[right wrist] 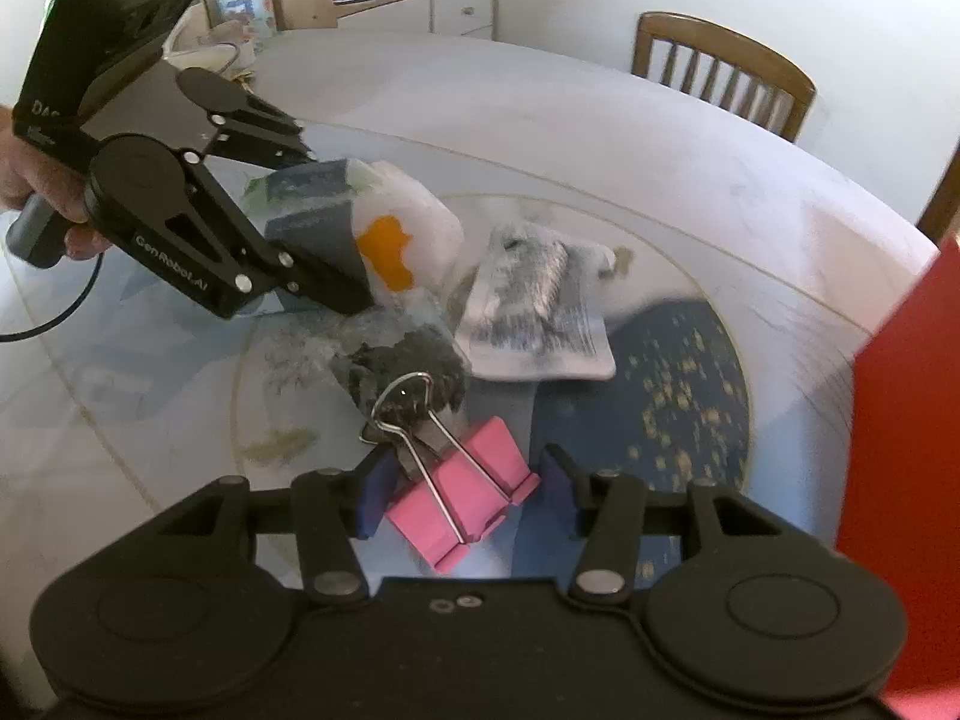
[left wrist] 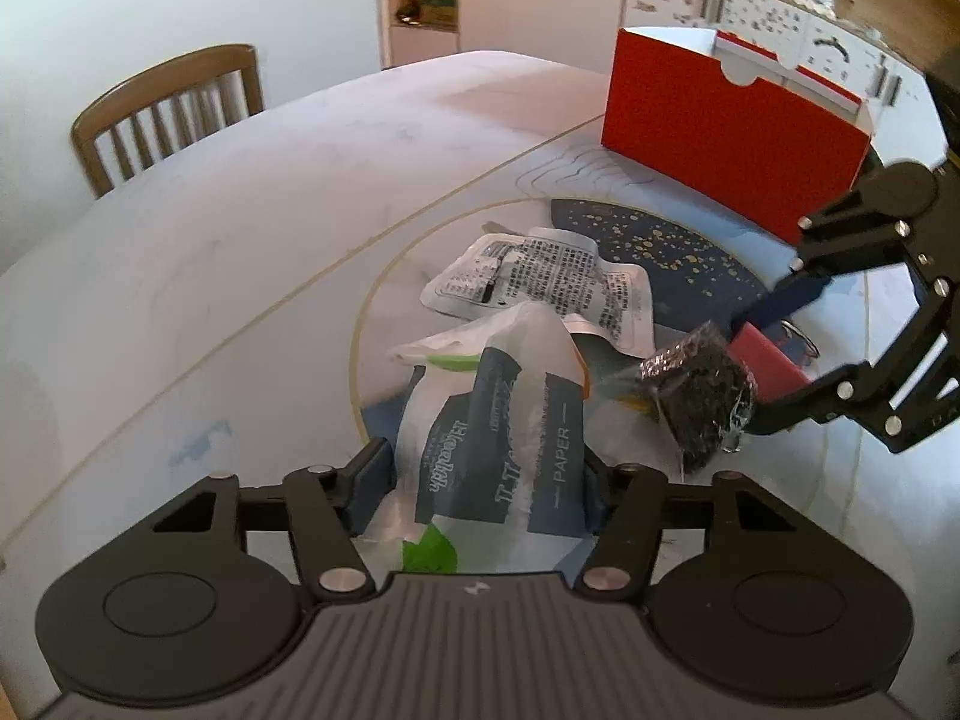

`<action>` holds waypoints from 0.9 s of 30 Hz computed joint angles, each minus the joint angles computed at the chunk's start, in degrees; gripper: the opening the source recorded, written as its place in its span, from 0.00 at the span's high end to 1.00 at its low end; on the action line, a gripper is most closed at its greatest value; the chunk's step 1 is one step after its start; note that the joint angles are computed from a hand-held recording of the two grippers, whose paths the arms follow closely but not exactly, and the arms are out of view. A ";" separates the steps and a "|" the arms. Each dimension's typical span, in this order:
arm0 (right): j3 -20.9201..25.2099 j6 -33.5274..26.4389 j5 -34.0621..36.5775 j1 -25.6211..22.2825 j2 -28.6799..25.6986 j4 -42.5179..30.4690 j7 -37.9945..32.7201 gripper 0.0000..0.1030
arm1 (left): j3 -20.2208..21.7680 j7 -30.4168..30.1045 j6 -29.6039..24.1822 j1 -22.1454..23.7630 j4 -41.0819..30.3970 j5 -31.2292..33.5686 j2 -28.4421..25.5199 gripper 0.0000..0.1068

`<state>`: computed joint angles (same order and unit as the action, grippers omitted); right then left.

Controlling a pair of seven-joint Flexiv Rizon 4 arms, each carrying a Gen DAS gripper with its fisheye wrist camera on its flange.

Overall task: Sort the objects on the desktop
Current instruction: 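Grasp the white tissue pack with the left tool while the right tool grasps the pink binder clip, then carry the tissue pack with the left tool into the red box while the right tool carries the clip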

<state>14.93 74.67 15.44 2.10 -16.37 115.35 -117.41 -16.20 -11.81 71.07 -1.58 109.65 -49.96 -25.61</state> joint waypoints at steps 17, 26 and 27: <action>-3.59 -1.62 1.45 1.44 9.61 9.84 7.18 0.51 | 2.91 -14.12 6.19 -5.81 12.87 -1.96 10.02 0.55; -6.58 -5.49 4.65 1.63 14.40 12.07 6.96 0.69 | 3.87 -21.52 10.39 -9.10 16.49 -4.32 13.38 0.61; -6.93 -5.93 5.97 1.52 14.84 11.97 5.50 0.75 | 4.03 -22.31 11.13 -9.53 17.01 -4.32 13.90 0.61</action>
